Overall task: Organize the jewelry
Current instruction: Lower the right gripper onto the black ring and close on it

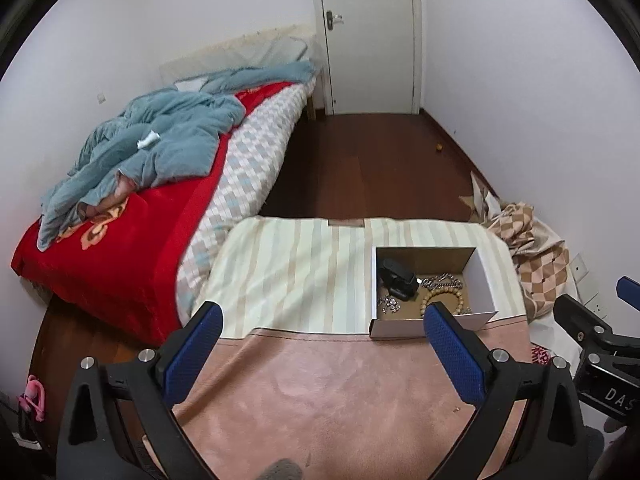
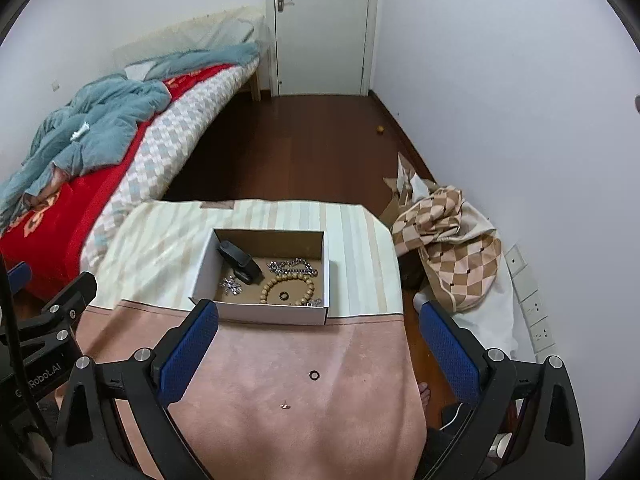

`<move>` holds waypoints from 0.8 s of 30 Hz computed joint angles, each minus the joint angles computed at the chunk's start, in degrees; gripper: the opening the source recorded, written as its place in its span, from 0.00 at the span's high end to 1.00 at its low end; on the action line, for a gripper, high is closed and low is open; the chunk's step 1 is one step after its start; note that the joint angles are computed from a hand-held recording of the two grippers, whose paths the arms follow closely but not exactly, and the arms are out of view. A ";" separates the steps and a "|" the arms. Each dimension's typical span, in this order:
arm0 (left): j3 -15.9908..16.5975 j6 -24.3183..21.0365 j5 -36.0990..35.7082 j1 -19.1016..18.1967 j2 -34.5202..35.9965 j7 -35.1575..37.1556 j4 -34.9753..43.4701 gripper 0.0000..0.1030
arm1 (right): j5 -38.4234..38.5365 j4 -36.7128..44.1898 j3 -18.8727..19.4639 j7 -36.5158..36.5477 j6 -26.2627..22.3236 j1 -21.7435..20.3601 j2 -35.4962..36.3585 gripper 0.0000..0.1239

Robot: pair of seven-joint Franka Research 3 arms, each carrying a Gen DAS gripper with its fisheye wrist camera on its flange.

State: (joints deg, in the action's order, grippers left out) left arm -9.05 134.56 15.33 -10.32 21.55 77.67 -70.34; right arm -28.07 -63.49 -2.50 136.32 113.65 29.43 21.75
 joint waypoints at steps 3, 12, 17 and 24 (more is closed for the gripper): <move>-0.25 1.85 -0.59 0.71 -3.37 0.30 -3.99 0.01 | -0.95 -1.74 0.24 1.04 0.77 0.66 -1.84 0.18; 0.03 2.73 1.05 0.92 -8.48 -2.80 -11.77 0.01 | -0.03 -12.36 2.68 4.93 5.35 -0.61 -8.67 0.18; 0.35 3.53 5.20 0.39 -8.35 -5.76 -16.29 0.01 | 2.05 -24.18 4.06 9.13 8.20 -3.31 -12.87 0.18; 0.07 -2.17 6.50 -0.94 -1.25 -4.84 -14.93 0.00 | 10.89 -35.91 4.73 6.55 20.74 -7.84 -11.57 0.51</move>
